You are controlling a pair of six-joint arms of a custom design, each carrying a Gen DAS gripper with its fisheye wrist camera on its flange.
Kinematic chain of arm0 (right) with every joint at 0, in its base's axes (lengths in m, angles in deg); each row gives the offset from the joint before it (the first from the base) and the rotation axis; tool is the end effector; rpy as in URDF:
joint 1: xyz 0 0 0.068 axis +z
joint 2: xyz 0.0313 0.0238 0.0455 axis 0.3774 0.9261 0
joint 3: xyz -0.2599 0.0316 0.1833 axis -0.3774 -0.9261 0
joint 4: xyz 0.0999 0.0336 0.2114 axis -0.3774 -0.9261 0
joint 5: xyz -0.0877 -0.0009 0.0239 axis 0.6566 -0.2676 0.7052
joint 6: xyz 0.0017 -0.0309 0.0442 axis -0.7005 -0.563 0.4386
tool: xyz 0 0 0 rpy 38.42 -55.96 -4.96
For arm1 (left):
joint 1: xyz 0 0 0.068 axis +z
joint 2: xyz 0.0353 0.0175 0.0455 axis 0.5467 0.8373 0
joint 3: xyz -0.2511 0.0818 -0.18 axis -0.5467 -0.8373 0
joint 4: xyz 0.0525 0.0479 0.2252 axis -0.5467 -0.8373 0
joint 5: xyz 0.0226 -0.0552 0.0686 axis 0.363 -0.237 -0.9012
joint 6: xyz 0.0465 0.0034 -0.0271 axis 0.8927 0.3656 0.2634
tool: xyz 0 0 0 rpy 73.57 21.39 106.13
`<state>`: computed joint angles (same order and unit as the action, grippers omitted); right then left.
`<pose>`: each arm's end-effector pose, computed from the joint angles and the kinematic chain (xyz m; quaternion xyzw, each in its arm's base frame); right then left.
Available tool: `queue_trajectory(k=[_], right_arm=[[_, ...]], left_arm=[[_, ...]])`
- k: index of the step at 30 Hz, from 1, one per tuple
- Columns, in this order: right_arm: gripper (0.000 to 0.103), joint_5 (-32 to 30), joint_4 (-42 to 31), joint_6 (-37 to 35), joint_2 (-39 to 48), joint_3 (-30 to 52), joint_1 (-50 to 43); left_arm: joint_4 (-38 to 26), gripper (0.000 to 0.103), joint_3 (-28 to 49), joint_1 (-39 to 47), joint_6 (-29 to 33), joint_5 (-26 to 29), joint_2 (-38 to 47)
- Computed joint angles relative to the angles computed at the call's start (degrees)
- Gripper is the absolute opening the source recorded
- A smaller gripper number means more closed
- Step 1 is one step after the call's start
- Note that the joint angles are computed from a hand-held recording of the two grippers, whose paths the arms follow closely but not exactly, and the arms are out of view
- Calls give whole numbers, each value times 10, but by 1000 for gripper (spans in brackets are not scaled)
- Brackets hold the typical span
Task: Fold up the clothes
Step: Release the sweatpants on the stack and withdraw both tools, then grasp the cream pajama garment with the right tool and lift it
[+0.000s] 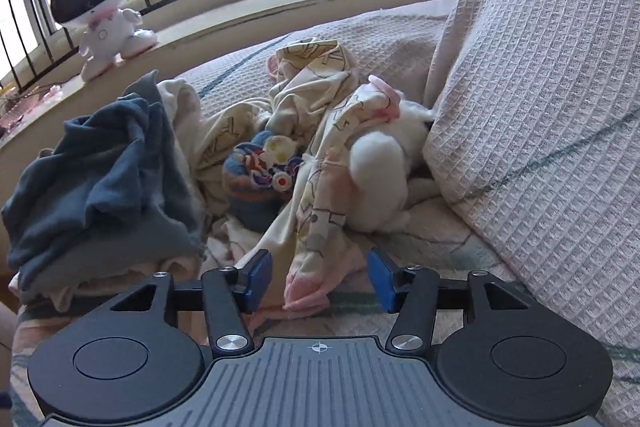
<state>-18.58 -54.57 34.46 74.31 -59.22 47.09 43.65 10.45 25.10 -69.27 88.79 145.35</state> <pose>0.2699 0.1038 0.1196 0.2853 0.8682 -0.0316 0.4047 0.3109 -0.0651 0.1415 0.2844 0.8868 -0.2823 0.2303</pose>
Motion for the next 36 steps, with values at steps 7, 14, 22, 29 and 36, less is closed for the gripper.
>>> queue_trajectory(k=[7,14,22,29,36], right_arm=[[44,-57,4,-56,80,77,-62],[2,-13,-10,-68,44,58,-30],[2,149,-64,-105,-196,-4,20],[2,267,-155,-241,-416,45,101],[3,207,-209,-204,-420,71,227]], left_arm=[[9,85,3,6,-11,-8,10],[11,85,-9,1,-10,-14,-4],[20,85,-47,-12,-7,-8,-62],[13,86,-72,-25,-18,-4,-123],[9,86,-98,-30,-17,-9,-168]])
